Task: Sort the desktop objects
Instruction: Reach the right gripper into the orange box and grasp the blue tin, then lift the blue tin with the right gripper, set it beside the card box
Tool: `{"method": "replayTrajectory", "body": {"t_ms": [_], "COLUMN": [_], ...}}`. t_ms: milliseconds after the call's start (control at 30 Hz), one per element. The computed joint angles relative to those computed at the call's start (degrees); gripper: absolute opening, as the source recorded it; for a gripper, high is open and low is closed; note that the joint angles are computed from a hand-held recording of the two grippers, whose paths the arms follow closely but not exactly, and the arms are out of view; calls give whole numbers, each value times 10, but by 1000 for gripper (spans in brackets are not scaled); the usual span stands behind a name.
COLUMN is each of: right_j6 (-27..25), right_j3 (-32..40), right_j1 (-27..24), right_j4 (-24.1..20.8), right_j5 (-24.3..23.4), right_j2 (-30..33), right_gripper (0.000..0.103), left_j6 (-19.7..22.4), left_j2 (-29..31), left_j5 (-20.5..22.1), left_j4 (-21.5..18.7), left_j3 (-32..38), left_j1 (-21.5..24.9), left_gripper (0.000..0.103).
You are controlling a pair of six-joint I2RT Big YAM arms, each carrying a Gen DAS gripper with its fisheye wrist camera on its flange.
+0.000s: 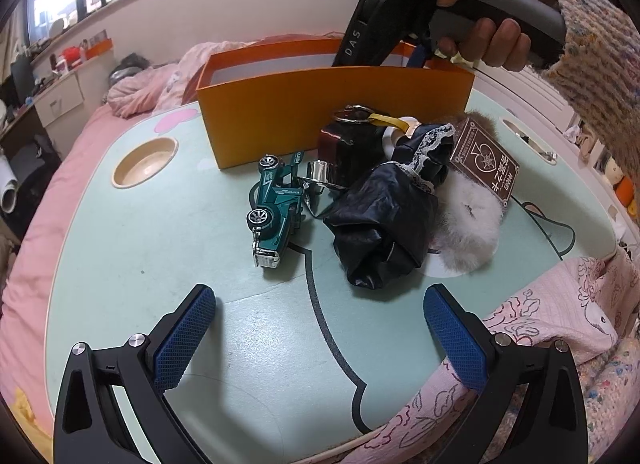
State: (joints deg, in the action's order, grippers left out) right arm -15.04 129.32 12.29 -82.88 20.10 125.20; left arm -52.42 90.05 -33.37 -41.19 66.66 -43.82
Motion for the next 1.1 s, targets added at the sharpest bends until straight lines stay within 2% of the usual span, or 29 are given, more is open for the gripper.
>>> {"method": "replayTrajectory", "body": {"t_ms": [33, 100, 233, 300, 367, 467, 567, 600, 767, 833, 900, 1000, 1100], "right_j6": [0, 7, -12, -12, -11, -16, -20, -21, 59, 66, 70, 78, 46], "right_j3": [-8, -11, -37, -38, -45, -47, -65, -69, -69, -108, -129, -139, -177], "right_j1": [1, -2, -12, -17, -19, -17, -7, -5, 0, 6, 11, 12, 10], "right_j4": [9, 4, 20, 24, 36, 26, 24, 22, -9, 36, 56, 63, 112], "right_j5": [8, -10, -130, -164, -161, -132, -122, -119, -126, -113, -114, -118, -134], "right_j2": [-6, -14, -45, -51, -58, -58, -62, -63, -47, -68, -83, -92, -119], "right_gripper": [66, 66, 60, 58, 58, 59, 75, 77, 84, 79, 67, 67, 67], "left_j6": [0, -1, -1, -1, 0, 0, 1, 2, 2, 1, 0, 2, 1], "left_j2": [0, 1, 1, 2, 1, 0, 0, 0, -1, 0, 1, -1, -1], "left_j5": [0, 0, 0, 0, 0, 0, 1, 1, 1, 0, 0, 1, 1], "left_j4": [0, 0, 1, 1, 2, 2, 3, 3, 5, 5, 5, 6, 6], "left_j3": [0, 1, 1, 1, 1, 0, -1, -1, -2, -2, -2, -4, -3], "left_j1": [0, -1, -1, -1, -1, 0, 0, 0, 0, -1, -1, -1, -1], "left_gripper": [103, 103, 103, 103, 103, 103, 103, 103, 103, 103, 103, 103, 103]}}
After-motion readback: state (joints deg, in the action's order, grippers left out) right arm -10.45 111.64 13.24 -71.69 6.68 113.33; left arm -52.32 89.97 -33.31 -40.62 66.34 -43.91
